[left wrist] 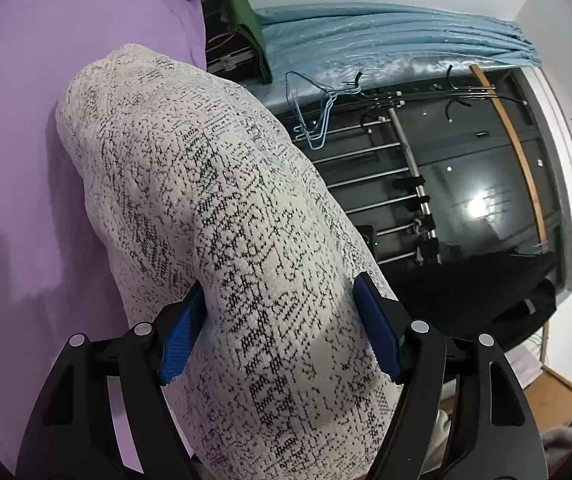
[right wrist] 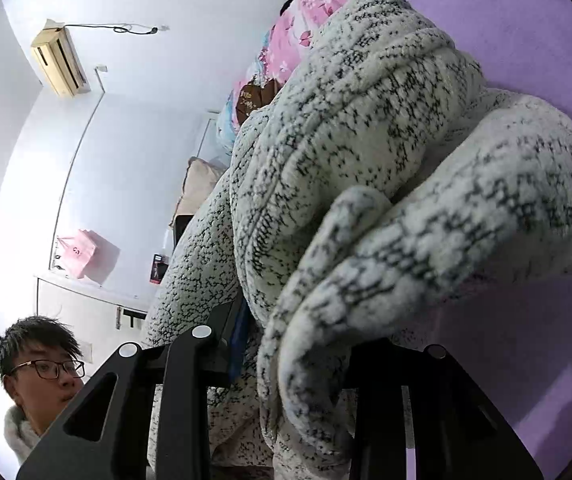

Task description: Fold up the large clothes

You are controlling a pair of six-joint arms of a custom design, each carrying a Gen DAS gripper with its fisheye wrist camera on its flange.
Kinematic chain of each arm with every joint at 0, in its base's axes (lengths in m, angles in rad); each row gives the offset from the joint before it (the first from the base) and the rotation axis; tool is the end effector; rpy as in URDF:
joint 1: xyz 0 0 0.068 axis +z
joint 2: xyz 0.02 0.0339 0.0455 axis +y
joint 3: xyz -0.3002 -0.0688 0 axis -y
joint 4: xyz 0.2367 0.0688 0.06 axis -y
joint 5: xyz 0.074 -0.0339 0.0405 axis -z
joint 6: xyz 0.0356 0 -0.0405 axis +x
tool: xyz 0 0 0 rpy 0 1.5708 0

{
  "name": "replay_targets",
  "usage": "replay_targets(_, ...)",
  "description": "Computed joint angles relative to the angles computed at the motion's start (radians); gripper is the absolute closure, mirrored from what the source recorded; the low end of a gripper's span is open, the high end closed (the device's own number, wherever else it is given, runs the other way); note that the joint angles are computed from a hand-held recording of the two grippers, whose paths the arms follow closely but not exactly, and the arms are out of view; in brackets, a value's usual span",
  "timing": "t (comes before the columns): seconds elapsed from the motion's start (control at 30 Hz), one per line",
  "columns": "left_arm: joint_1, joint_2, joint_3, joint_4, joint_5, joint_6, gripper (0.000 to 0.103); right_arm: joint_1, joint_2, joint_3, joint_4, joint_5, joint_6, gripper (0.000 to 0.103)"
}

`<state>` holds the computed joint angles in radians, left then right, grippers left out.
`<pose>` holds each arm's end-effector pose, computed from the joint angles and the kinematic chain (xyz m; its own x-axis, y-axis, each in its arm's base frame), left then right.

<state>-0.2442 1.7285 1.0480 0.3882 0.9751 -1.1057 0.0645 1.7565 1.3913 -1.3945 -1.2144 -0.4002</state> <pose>0.3605 -0.1202 0.2806 -0.9341 -0.2841 -0.2163 0.1559 0.2205 -0.9628 0.2989 0.0527 0.2952 -0.9624 -0.1984 -0.1857 -0.2408 0.3064 0.9209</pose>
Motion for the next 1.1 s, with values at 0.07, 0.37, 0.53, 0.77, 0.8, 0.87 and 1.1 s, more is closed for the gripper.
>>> replay_targets(0.07,0.000,-0.023,0.005,-0.027,-0.006,0.009,0.034,0.017,-0.005,-0.011,0.029,-0.023,0.026,0.073)
replay_targets(0.37,0.050,-0.137,-0.033,-0.025,0.018,-0.001,0.034,0.056,0.007,0.089,0.004,-0.057,0.008,0.072)
replay_targets(0.53,0.107,-0.234,-0.036,-0.080,0.043,0.016,0.034,0.115,0.011,0.177,0.046,-0.051,0.085,0.072)
replay_targets(0.77,0.262,-0.421,-0.030,-0.271,0.114,0.046,0.034,0.300,0.047,0.363,0.223,-0.025,0.355,0.072)
replay_targets(0.8,0.298,-0.448,-0.014,-0.336,0.133,0.074,0.034,0.328,0.052,0.372,0.262,-0.021,0.392,0.072)
replay_targets(0.87,0.385,-0.496,0.024,-0.479,0.183,0.135,0.034,0.381,0.094,0.435,0.315,-0.018,0.459,0.072)
replay_targets(1.1,0.782,-0.460,0.389,-1.458,0.390,0.814,0.034,0.588,0.277,0.629,0.587,-0.001,0.742,0.072)
